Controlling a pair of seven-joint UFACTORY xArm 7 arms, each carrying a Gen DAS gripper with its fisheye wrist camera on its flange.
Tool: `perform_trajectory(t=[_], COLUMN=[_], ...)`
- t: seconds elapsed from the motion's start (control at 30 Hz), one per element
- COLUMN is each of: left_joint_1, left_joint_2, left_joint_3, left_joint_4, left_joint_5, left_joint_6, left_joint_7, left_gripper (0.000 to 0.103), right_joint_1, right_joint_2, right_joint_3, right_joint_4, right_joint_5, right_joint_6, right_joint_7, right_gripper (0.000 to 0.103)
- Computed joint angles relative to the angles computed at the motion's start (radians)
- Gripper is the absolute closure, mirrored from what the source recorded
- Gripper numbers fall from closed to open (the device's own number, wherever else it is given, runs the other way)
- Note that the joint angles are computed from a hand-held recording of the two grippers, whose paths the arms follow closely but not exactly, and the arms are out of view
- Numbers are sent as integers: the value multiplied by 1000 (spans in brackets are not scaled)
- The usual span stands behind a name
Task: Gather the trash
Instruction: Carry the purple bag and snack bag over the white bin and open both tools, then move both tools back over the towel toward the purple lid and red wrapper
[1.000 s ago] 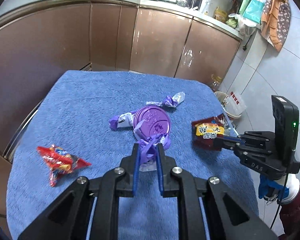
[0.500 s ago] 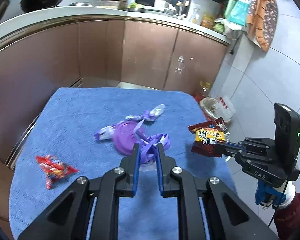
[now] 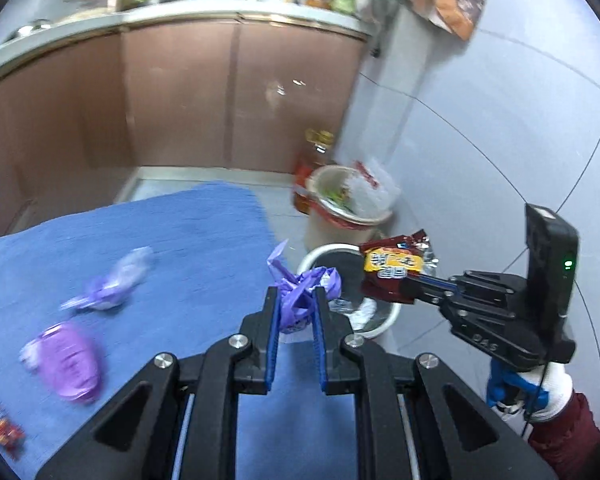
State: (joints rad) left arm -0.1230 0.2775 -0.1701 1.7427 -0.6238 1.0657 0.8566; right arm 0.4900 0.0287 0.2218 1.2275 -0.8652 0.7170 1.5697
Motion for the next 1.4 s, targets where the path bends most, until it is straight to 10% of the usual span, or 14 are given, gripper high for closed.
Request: perform_trajectory(t=[0.5,0.83,1.1,1.4], left_joint_1=[-326,-376,-274,-147], left_joint_2=[456,619,402,96], left_joint_3=[-52,-63,-93,-96], left_joint_4=[414,624,307,-81], left_joint_5=[341,365,277,153], left_joint_6=[-36,56,-80,-351], left_joint_7=[-298,-397,-311,-154], left_gripper=[86,59,59,59], right_joint_1=[-230,-236,-214,-118], right_joint_2=[-45,-23,-103,-142], right_joint_3=[-84,-103,-41,99], right_joint_4=[-355,-430,-414,-187], right_joint_5=[207,227,155,22], right_joint_6=[-289,-335,-161,313], right_joint_7=[-105,-60,76,193], right_gripper=[95,68,56,24])
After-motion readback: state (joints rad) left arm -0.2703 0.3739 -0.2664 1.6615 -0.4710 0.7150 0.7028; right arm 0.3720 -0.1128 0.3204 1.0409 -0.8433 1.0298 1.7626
